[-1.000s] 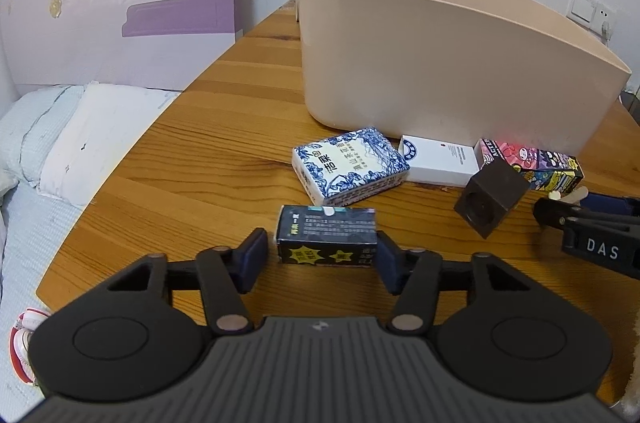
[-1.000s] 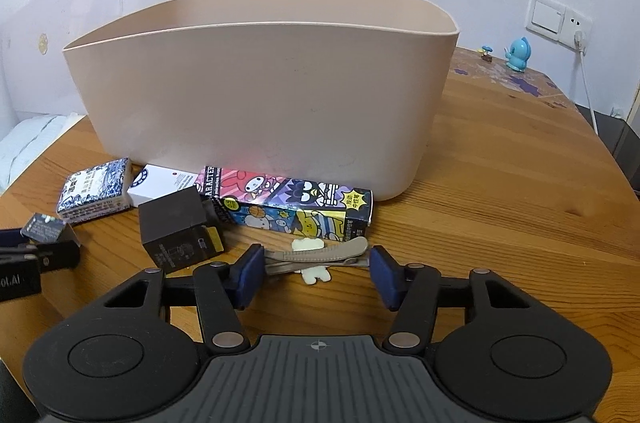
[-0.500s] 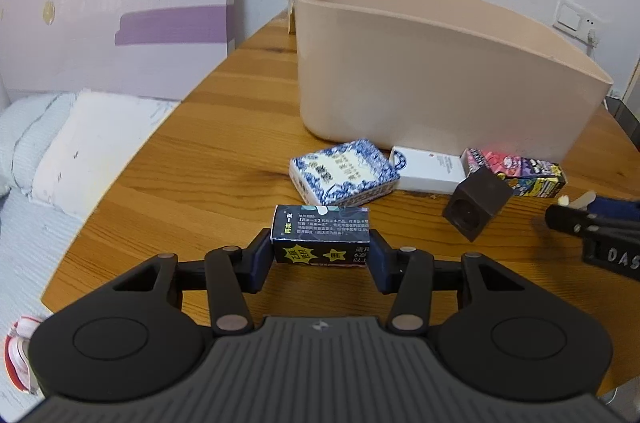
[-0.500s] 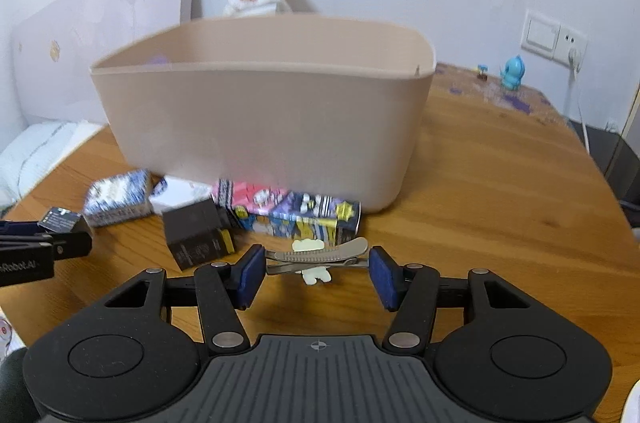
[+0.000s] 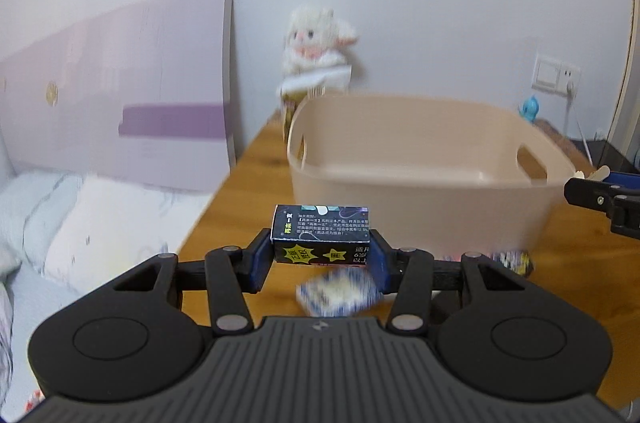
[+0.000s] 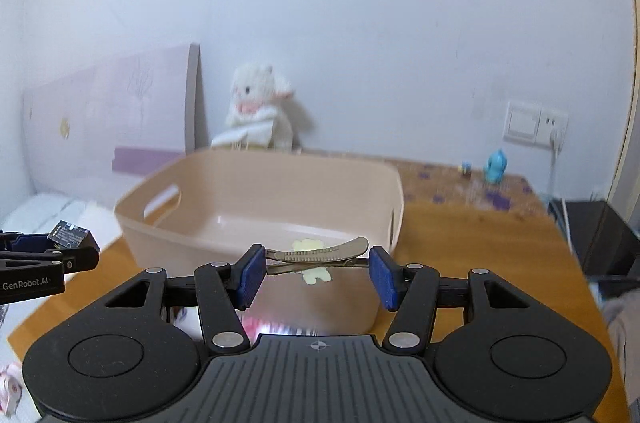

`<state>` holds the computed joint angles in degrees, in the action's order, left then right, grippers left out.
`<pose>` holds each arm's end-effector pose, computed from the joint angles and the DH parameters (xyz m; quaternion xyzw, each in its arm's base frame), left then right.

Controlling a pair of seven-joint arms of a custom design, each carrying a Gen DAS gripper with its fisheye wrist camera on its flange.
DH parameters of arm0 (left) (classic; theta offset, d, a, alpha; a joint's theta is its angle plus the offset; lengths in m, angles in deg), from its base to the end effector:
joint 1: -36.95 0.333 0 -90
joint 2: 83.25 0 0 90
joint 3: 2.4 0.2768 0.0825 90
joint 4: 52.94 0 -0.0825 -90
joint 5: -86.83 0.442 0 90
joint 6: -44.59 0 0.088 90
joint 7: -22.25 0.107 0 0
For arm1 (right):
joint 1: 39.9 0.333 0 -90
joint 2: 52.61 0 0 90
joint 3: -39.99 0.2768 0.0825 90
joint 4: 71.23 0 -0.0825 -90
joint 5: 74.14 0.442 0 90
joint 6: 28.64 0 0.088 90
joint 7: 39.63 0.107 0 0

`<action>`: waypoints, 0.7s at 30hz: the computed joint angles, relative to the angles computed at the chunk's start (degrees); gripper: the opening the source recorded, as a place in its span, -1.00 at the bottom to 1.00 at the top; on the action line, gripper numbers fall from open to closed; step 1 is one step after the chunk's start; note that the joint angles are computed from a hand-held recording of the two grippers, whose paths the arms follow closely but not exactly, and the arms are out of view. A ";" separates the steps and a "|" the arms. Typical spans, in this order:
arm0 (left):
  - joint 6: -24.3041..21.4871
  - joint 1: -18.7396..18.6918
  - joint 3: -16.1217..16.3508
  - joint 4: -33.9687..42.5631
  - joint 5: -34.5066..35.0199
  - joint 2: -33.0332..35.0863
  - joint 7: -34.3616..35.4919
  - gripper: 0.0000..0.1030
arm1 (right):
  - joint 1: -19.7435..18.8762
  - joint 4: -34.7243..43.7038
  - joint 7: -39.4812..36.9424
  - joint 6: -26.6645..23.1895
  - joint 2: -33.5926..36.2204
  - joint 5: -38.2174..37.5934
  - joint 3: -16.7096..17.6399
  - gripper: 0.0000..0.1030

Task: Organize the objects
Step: 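Grasp the hair clip with right tool while left tool grasps dark navy box, then carry both items over the basket and open both tools to release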

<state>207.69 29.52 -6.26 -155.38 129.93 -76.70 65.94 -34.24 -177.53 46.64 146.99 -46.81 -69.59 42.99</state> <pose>0.6718 -0.1693 0.5282 -0.6145 0.6157 -0.3370 0.3602 0.6788 0.0957 0.5411 -0.6409 0.5585 -0.3367 0.4049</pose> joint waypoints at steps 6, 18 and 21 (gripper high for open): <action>-0.63 -2.16 1.77 10.64 3.83 6.58 -1.48 0.00 | -0.06 6.73 2.96 -0.07 4.39 -2.55 -0.43 0.04; -10.29 -7.76 5.38 41.16 -8.48 29.04 13.89 0.00 | 1.81 24.49 11.92 -6.50 17.48 -11.05 -2.74 0.04; -14.66 -8.65 6.11 49.33 -11.95 35.08 18.00 0.00 | 2.48 29.43 12.81 -9.71 21.17 -13.20 -3.29 0.04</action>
<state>193.03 20.87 -0.15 -106.05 117.98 -41.62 83.94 -31.76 -148.10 59.46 137.29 -25.64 -82.79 39.70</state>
